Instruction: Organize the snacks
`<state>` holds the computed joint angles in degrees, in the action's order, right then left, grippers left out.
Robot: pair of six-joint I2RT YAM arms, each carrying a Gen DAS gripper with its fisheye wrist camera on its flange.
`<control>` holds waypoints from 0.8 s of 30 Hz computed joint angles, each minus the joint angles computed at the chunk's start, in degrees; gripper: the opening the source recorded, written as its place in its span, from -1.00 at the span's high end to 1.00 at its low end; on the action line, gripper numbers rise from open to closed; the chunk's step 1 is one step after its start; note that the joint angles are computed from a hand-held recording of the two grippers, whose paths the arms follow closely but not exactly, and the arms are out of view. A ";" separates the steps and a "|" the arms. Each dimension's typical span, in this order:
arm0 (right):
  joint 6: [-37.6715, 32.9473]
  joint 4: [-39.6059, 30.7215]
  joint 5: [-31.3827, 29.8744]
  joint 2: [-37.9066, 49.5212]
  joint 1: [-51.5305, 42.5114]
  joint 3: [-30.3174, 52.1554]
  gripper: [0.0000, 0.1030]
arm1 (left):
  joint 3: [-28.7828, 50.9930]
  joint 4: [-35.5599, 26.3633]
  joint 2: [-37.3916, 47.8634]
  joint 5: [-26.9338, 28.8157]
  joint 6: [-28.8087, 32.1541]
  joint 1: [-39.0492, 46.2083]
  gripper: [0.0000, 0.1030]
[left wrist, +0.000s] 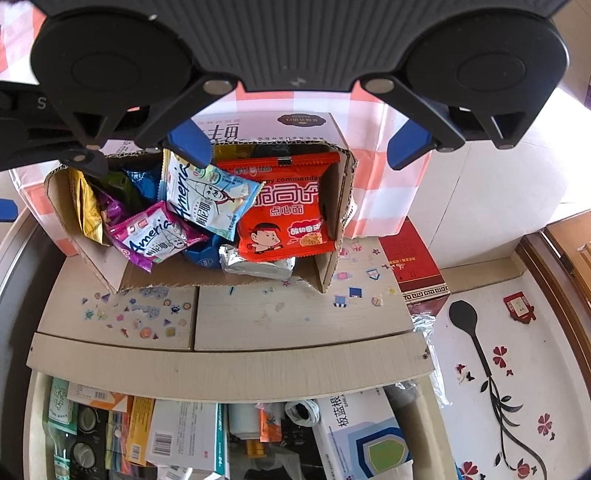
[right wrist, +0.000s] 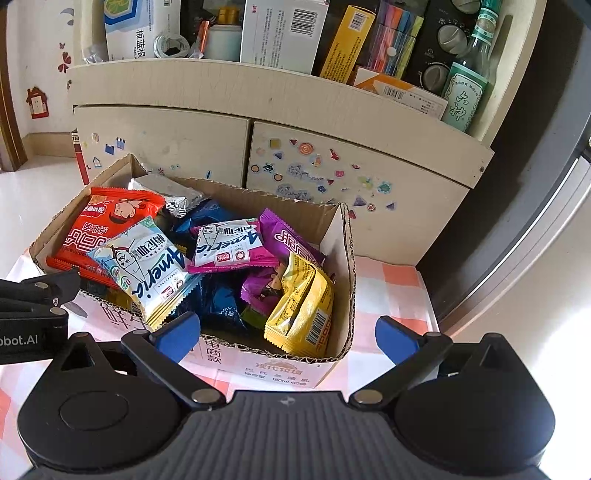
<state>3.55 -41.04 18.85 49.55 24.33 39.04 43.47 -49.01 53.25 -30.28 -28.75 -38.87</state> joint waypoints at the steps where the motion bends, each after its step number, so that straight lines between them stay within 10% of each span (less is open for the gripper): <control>1: 0.08 -0.03 0.06 -0.02 0.06 0.00 -1.00 | 0.03 -0.04 0.03 0.04 -0.05 0.02 -0.95; 24: -1.53 -3.17 0.85 -3.63 4.19 -1.46 -1.00 | -0.57 -7.34 -4.42 -2.49 -4.35 -5.60 -0.95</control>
<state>2.02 -44.21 19.69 45.93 28.52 37.58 42.90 -56.35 48.84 -32.77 -33.10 -44.47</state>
